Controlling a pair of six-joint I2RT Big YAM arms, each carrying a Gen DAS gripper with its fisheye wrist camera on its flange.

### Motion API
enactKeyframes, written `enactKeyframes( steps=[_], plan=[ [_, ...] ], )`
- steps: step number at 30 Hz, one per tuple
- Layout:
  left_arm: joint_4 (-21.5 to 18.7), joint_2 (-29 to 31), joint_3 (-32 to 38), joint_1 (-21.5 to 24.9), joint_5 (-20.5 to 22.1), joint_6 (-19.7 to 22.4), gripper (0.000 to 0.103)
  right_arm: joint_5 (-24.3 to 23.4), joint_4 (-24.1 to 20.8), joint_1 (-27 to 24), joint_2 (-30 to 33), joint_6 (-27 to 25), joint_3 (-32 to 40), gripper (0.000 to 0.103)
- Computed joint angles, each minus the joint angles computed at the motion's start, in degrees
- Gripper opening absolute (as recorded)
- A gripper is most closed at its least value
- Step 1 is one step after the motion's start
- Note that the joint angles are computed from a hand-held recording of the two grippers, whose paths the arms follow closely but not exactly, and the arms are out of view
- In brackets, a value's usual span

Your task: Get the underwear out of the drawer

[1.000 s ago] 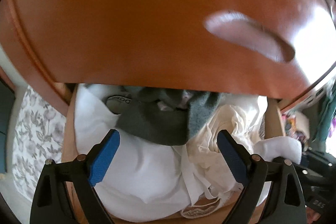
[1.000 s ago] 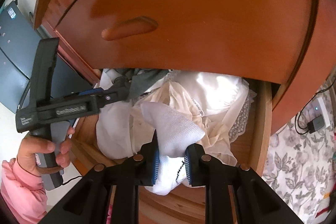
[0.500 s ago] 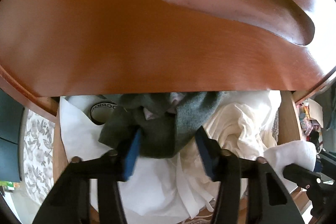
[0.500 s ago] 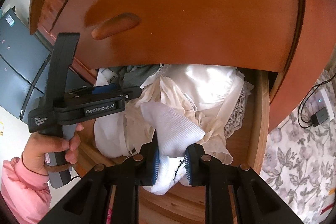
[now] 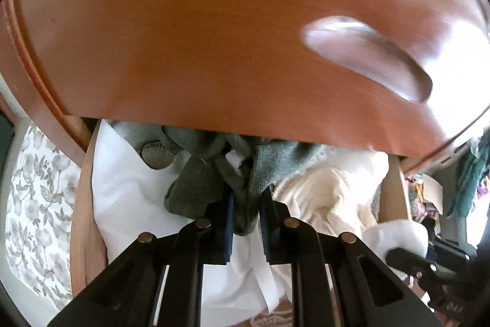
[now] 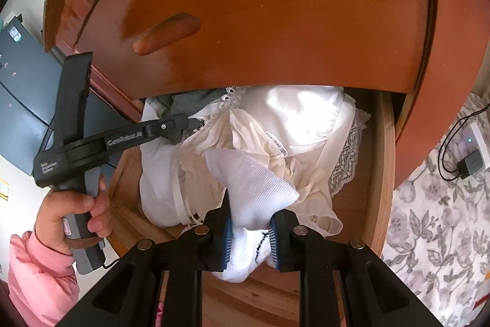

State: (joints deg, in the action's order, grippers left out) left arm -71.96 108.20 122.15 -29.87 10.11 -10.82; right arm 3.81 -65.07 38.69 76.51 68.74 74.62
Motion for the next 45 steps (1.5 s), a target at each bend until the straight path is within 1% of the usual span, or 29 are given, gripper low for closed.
enactKeyframes(
  steps=[2,5,7,9,14,19,21,22,23,25,26,30,32,34,35,38,39,41,42,43,45],
  plan=[
    [0.64,-1.16,-1.14,0.06,0.52,0.38,0.014,0.15,0.13,0.15,-0.34,0.37,-0.14,0.021],
    [1.88,-4.81,-5.51,0.94,3.06,0.62,0.014,0.33,0.06,0.49,-0.73,0.76,-0.10,0.021],
    [2.72,-6.33,-7.31,0.74,3.31,0.68,0.014,0.51,-0.19,0.78,-0.92,0.59,0.22,0.021],
    [3.52,-8.80,-10.07,0.67,4.53,0.34,0.014,0.82,-0.64,1.05,-1.11,0.39,0.69,0.021],
    [4.16,-11.93,-12.91,1.63,7.56,0.48,0.013,1.23,-1.60,1.23,-1.89,0.37,1.40,0.021],
    [6.22,-15.64,-17.24,1.52,8.48,0.54,0.010,1.79,-1.81,1.65,-2.66,0.74,1.37,0.021],
    [6.06,-16.26,-17.36,2.10,9.25,0.72,0.009,1.73,-1.79,1.27,-2.74,0.52,1.44,0.021],
    [5.73,-16.45,-17.21,3.31,9.74,1.91,0.007,1.68,-1.78,1.17,-2.78,0.48,1.45,0.021],
    [7.07,-16.20,-17.83,2.52,8.76,1.36,0.007,1.74,-1.77,1.23,-2.71,0.57,1.56,0.021],
    [7.05,-16.15,-17.89,2.48,8.83,1.10,0.007,1.77,-1.91,1.33,-2.78,0.67,1.71,0.021],
    [6.19,-15.74,-16.89,2.85,8.91,1.31,0.007,1.85,-1.93,1.43,-2.66,0.78,1.80,0.021],
    [6.24,-15.15,-16.80,2.99,8.07,0.57,0.007,1.71,-2.02,1.34,-2.51,0.38,1.98,0.021],
    [5.42,-14.43,-15.92,3.66,9.25,0.94,0.007,1.87,-1.87,1.63,-2.28,0.71,1.96,0.021],
    [4.29,-13.60,-15.04,3.94,9.39,1.10,0.008,2.14,-1.32,2.22,-1.87,1.60,1.71,0.021],
    [4.64,-13.37,-15.16,3.84,9.24,0.63,0.008,2.28,-1.31,2.59,-1.70,2.02,1.79,0.021],
    [3.94,-12.45,-13.95,4.55,9.55,0.06,0.009,2.29,-1.37,2.74,-1.79,2.51,1.80,0.021],
    [3.93,-12.21,-13.69,4.63,9.86,0.26,0.011,2.32,-1.35,2.76,-1.77,2.55,1.82,0.021],
    [3.38,-11.81,-13.02,4.26,8.89,0.97,0.019,2.22,-1.25,2.75,-1.65,2.40,1.87,0.021],
    [2.82,-11.60,-12.52,4.16,8.52,1.55,0.032,2.14,-1.21,2.73,-1.58,2.33,1.86,0.021],
    [2.37,-11.34,-11.97,3.83,8.18,2.49,0.043,2.04,-1.11,2.70,-1.53,2.21,1.82,0.021],
    [1.97,-10.95,-11.27,3.12,7.26,3.70,0.045,1.90,-0.95,2.60,-1.49,2.18,1.65,0.021]
  ],
)
